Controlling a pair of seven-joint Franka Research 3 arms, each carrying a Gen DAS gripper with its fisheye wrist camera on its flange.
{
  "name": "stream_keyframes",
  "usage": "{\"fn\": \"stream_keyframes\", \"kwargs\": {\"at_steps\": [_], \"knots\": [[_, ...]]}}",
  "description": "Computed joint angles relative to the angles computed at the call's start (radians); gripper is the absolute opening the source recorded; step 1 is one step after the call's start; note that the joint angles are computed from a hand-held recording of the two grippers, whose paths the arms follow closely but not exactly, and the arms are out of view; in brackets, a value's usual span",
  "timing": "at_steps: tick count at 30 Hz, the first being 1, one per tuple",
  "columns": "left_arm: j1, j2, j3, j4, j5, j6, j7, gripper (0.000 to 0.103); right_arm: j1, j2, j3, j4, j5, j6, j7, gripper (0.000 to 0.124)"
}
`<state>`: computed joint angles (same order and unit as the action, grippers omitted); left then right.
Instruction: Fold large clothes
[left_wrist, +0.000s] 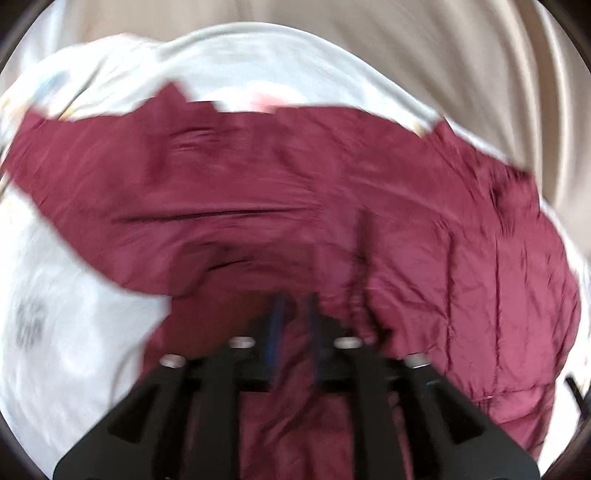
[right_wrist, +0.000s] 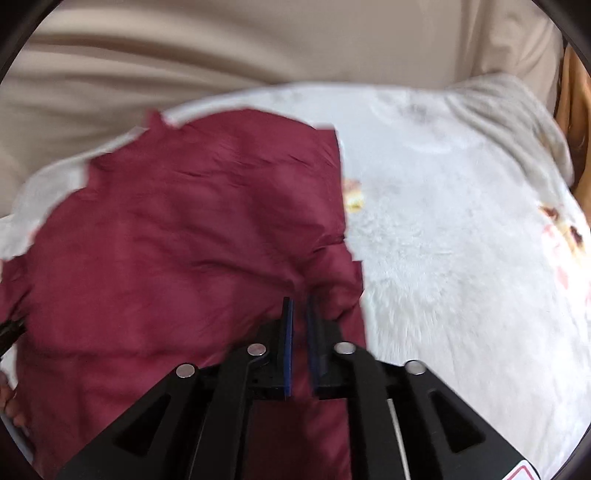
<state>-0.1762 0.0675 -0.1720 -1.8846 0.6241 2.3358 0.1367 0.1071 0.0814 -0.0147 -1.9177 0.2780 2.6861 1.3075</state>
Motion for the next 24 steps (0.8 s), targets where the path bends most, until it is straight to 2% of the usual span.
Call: {"fn": "stream_keyframes", "kwargs": {"at_steps": [1, 3, 6, 9, 12, 15, 19, 24], "knots": [[0.001, -0.042, 0.005, -0.038, 0.014, -0.014, -0.051, 0.036, 0.002, -0.053, 0.009, -0.058, 0.024, 0.009, -0.034, 0.026], [0.009, -0.096, 0.001, -0.075, 0.033, -0.063, -0.088, 0.036, 0.013, -0.129, 0.014, -0.149, 0.086, 0.016, -0.101, 0.034], [0.029, -0.159, -0.006, -0.123, 0.027, -0.121, -0.081, 0.041, 0.034, -0.244, 0.021, -0.287, 0.109, -0.005, -0.125, 0.035], [0.055, -0.239, -0.012, -0.2, 0.031, -0.157, -0.102, 0.052, 0.061, -0.312, 0.032, -0.367, 0.121, -0.043, -0.103, 0.035], [0.087, -0.34, -0.007, -0.302, 0.014, -0.145, -0.13, 0.065, 0.081, -0.36, 0.045, -0.418, 0.112, -0.08, -0.072, 0.035], [0.143, -0.46, 0.024, -0.43, -0.015, -0.071, -0.182, 0.066, 0.096, -0.414, 0.06, -0.46, 0.088, -0.11, -0.046, 0.036], [0.265, -0.555, 0.075, -0.564, -0.032, 0.072, -0.28, 0.066, 0.102, -0.442, 0.084, -0.477, 0.038, -0.135, 0.01, 0.037], [0.391, -0.521, 0.089, -0.592, -0.015, 0.209, -0.3, 0.065, 0.105, -0.461, 0.107, -0.486, -0.026, -0.157, 0.087, 0.04]]}}
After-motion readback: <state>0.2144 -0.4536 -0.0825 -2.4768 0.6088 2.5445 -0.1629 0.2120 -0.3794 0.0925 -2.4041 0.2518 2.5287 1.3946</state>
